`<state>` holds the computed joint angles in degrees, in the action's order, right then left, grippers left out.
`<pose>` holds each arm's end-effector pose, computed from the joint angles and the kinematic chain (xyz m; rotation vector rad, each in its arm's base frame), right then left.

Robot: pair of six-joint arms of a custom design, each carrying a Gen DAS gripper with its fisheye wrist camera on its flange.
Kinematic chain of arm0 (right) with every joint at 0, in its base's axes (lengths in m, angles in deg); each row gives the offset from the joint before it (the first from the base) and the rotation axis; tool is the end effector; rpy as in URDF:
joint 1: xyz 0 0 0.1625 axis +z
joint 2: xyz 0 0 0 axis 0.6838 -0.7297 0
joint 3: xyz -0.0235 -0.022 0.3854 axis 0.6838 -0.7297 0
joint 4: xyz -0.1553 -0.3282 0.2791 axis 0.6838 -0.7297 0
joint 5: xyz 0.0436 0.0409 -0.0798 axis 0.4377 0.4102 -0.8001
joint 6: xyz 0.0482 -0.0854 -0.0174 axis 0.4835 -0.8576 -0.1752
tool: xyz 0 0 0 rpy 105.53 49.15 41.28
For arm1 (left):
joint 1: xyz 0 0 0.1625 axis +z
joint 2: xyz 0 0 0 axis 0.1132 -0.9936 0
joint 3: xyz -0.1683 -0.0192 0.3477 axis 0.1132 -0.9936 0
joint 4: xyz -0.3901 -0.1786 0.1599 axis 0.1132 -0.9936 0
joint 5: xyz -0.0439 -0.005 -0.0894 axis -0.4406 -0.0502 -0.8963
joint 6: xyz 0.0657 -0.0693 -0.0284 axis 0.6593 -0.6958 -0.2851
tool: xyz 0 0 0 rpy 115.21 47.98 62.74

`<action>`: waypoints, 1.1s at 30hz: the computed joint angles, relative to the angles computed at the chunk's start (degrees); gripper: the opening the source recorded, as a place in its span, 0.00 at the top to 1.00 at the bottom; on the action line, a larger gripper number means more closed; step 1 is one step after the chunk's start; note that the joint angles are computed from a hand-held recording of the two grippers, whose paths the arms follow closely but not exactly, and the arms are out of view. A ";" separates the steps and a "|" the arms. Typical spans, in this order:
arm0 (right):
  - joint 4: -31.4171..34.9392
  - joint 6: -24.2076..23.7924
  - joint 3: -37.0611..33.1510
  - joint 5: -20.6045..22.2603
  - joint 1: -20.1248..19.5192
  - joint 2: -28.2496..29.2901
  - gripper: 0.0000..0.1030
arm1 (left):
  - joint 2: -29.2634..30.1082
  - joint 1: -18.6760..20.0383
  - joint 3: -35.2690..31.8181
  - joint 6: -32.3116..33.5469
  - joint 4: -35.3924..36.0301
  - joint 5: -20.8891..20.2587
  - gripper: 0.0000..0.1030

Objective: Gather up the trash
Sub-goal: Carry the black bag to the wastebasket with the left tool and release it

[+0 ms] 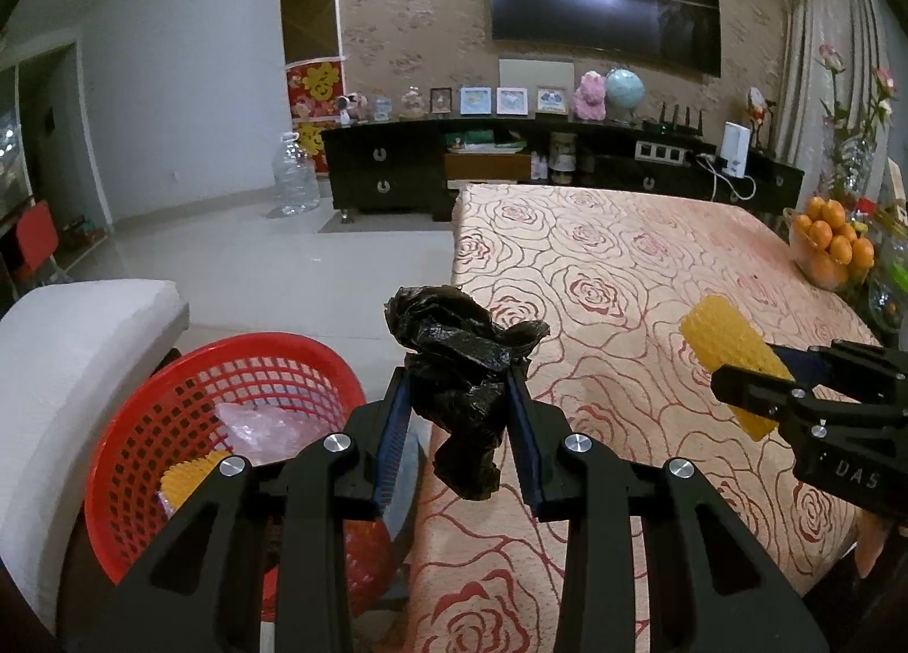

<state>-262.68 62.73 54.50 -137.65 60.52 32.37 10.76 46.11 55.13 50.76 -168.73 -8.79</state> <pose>0.2361 -0.6225 0.1678 0.4653 -2.3345 1.0182 -0.2479 -0.6520 0.1704 0.8706 2.2181 -0.9600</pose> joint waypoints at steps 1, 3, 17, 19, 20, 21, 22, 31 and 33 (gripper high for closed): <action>0.20 -0.02 -0.15 0.07 0.02 0.15 0.67 | -0.14 0.02 0.13 -0.03 -0.13 0.11 0.69; 0.28 -0.09 -0.27 0.21 0.18 0.35 0.67 | -0.50 0.13 0.34 -0.09 -0.43 0.46 0.69; 0.04 -1.34 -0.69 1.49 1.17 1.00 0.67 | -2.78 0.95 0.09 2.40 -3.03 4.54 0.69; -0.03 -1.34 -0.58 1.48 1.23 0.99 0.67 | -3.02 1.12 -0.26 3.24 -3.40 5.13 0.69; -0.05 -1.38 -0.55 1.44 1.23 1.02 0.67 | -3.14 1.25 -0.47 3.91 -3.77 5.64 0.69; -0.03 -1.43 -0.53 1.43 1.21 1.06 0.67 | -3.24 1.40 -0.66 4.43 -4.03 6.03 0.69; 0.00 -1.48 -0.58 1.39 1.20 1.13 0.67 | -3.19 1.64 -1.10 5.22 -4.23 6.74 0.69; 0.49 -1.59 -1.14 0.73 1.32 2.07 0.67 | -2.56 4.18 -3.97 3.07 -1.12 9.54 0.69; 0.88 -1.55 -1.54 0.59 1.37 2.39 0.67 | -2.69 4.62 -4.13 2.26 -0.20 9.82 0.69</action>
